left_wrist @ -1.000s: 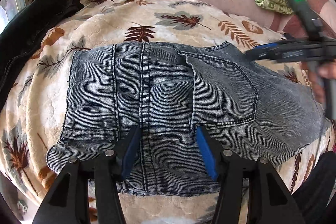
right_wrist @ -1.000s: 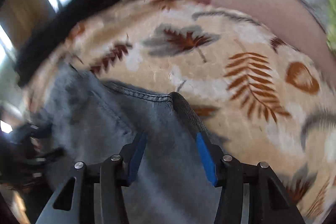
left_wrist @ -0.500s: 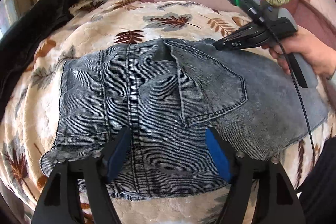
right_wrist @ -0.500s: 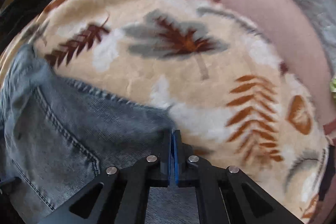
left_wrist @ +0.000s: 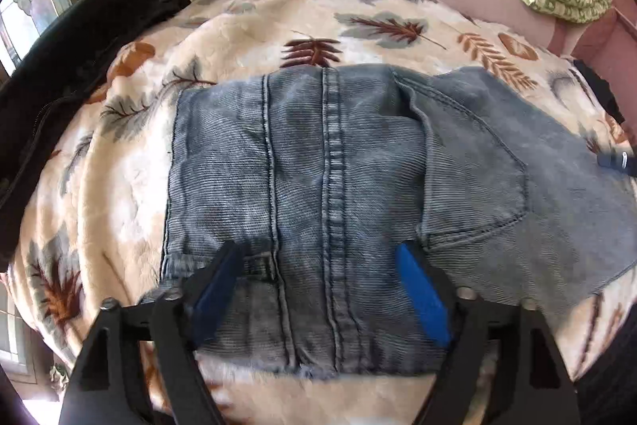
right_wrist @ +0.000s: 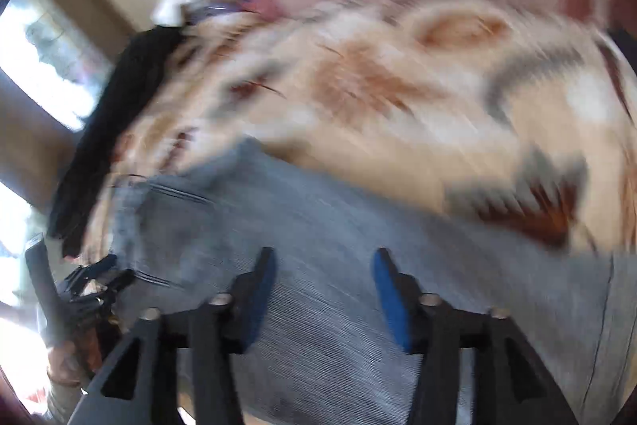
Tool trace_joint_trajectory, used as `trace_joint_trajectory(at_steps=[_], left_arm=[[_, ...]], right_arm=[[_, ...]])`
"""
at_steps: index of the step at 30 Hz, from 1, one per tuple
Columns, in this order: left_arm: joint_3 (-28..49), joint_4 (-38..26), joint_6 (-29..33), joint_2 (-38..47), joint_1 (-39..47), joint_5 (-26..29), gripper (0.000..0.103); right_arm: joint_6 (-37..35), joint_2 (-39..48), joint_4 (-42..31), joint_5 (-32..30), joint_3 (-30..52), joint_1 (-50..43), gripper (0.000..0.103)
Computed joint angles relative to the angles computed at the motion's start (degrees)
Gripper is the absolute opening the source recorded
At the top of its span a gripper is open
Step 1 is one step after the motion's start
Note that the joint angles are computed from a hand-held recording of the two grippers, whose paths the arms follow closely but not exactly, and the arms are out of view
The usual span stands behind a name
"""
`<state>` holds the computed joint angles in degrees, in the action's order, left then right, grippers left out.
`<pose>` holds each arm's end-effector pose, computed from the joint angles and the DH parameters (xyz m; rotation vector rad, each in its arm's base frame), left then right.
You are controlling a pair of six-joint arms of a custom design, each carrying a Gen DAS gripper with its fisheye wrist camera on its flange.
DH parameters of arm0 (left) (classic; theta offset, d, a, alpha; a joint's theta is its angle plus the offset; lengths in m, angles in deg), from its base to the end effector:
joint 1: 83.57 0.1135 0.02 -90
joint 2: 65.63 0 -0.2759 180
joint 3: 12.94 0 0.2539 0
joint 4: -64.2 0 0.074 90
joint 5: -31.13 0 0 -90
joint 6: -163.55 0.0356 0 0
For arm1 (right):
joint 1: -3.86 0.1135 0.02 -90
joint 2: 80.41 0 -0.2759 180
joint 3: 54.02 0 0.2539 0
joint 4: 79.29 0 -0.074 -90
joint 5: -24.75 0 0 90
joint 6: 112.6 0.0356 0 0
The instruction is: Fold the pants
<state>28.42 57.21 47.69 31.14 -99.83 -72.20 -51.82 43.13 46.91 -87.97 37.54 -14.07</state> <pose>0.2394 -0.0613 0.0822 -0.2931 2.5952 0.0543 0.3807 -0.1087 0.1024 -0.3041 2.8604 0.4873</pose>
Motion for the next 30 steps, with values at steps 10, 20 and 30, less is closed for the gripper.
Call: trace_joint_trajectory(at_steps=[10,20,30], left_arm=[[-2.14,-2.99,-5.15,-13.12,-10.53,-0.9,0.087],[2.19,-3.21,-3.41,1.93,-13.97,-5.16,0.088],[3.34,-3.24,-1.87,3.67,-12.02,-3.37,0.089]], right_arm=[[-1.46,0.24,-5.56,-13.88,4.09,-7.32,0.056],[-1.14,-0.11,-7.64,-17.94,4.82,-14.02,0.057],[-2.19,9.32,-23.83,-20.78,15.66,-30.63,0.057]])
